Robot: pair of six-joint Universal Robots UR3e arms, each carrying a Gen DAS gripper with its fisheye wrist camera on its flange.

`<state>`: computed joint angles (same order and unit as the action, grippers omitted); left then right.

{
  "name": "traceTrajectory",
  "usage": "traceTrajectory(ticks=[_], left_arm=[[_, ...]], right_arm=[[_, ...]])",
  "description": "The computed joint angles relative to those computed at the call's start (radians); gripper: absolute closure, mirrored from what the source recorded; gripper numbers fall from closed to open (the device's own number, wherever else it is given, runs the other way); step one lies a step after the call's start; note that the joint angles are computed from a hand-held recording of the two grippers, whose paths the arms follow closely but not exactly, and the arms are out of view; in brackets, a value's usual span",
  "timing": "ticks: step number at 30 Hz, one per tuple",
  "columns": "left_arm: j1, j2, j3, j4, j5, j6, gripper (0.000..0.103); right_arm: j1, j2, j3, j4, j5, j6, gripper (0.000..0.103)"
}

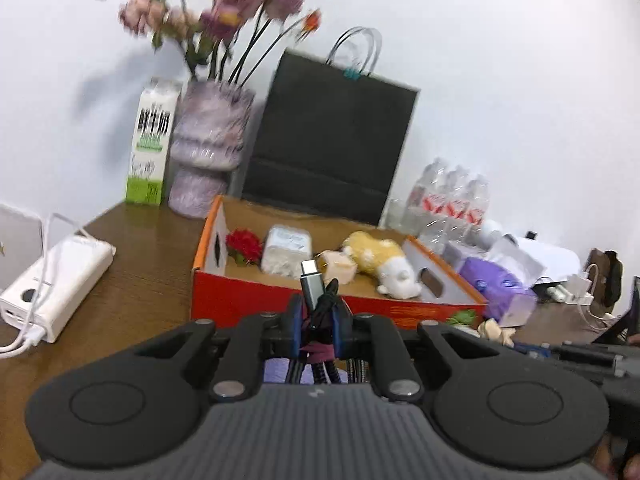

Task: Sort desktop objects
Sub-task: 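Grasp the white round disc with the right gripper while the left holds the cable, then carry the cable and disc over the box and open both grippers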

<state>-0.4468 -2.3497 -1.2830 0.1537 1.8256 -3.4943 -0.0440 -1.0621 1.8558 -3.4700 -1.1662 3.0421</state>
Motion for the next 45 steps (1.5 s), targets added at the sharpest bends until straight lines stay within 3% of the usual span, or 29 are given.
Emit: traceTrajectory(ticks=[5,7,9,12,14,16,18,20,22,25,26,28,30,31,34,39,42,45], left_arm=[[-0.148,0.092,-0.134,0.122,0.204,-0.002,0.088],[-0.192,0.138,-0.202,0.161,0.246,0.008,0.088],[-0.221,0.188,-0.287,0.213,0.258,-0.004,0.088],[-0.215,0.255,-0.404,0.258,0.2,-0.074,0.088],[-0.2,0.26,-0.428,0.224,0.183,-0.14,0.089],[-0.172,0.277,-0.454,0.154,0.138,-0.214,0.089],[-0.151,0.272,-0.469,0.111,0.11,-0.275,0.089],[-0.142,0.267,-0.491,0.102,0.101,-0.313,0.089],[-0.126,0.263,-0.516,0.123,0.084,-0.33,0.089],[-0.101,0.266,-0.524,0.102,0.068,-0.37,0.089],[-0.094,0.266,-0.527,0.099,0.062,-0.375,0.089],[-0.086,0.265,-0.543,0.121,0.051,-0.376,0.089],[-0.095,0.272,-0.547,0.122,0.057,-0.372,0.089],[-0.1,0.276,-0.547,0.123,0.063,-0.362,0.089],[-0.123,0.292,-0.549,0.131,0.107,-0.34,0.09],[-0.11,0.377,-0.618,0.145,0.133,-0.351,0.09],[-0.123,0.402,-0.62,0.127,0.153,-0.337,0.09],[-0.116,0.41,-0.589,0.1,0.126,-0.316,0.09]], right_arm=[[-0.098,-0.209,0.299,-0.108,0.118,-0.014,0.092],[-0.154,-0.315,0.432,-0.107,0.195,-0.037,0.092],[-0.207,-0.408,0.56,-0.117,0.257,-0.073,0.092],[-0.243,-0.509,0.702,-0.121,0.276,-0.13,0.092],[-0.25,-0.543,0.755,-0.096,0.298,-0.171,0.092],[-0.203,-0.523,0.753,-0.063,0.264,-0.21,0.092],[-0.088,-0.391,0.713,-0.202,0.086,-0.175,0.09],[-0.029,-0.329,0.65,-0.164,-0.019,-0.167,0.088],[-0.027,-0.309,0.627,-0.13,-0.02,-0.143,0.082],[-0.023,-0.302,0.682,-0.264,0.039,-0.174,0.053],[-0.029,-0.298,0.702,-0.3,0.098,-0.21,0.051],[0.003,-0.314,0.669,-0.188,0.127,-0.254,0.053],[0.069,-0.269,0.59,-0.092,0.09,-0.254,0.059],[0.105,-0.24,0.551,-0.063,0.049,-0.25,0.065],[0.124,-0.212,0.504,-0.03,0.038,-0.206,0.065],[0.099,-0.25,0.546,-0.058,-0.035,-0.16,0.065],[0.011,-0.338,0.64,-0.124,0.022,-0.145,0.065],[-0.049,-0.452,0.672,-0.102,0.071,-0.144,0.065]])
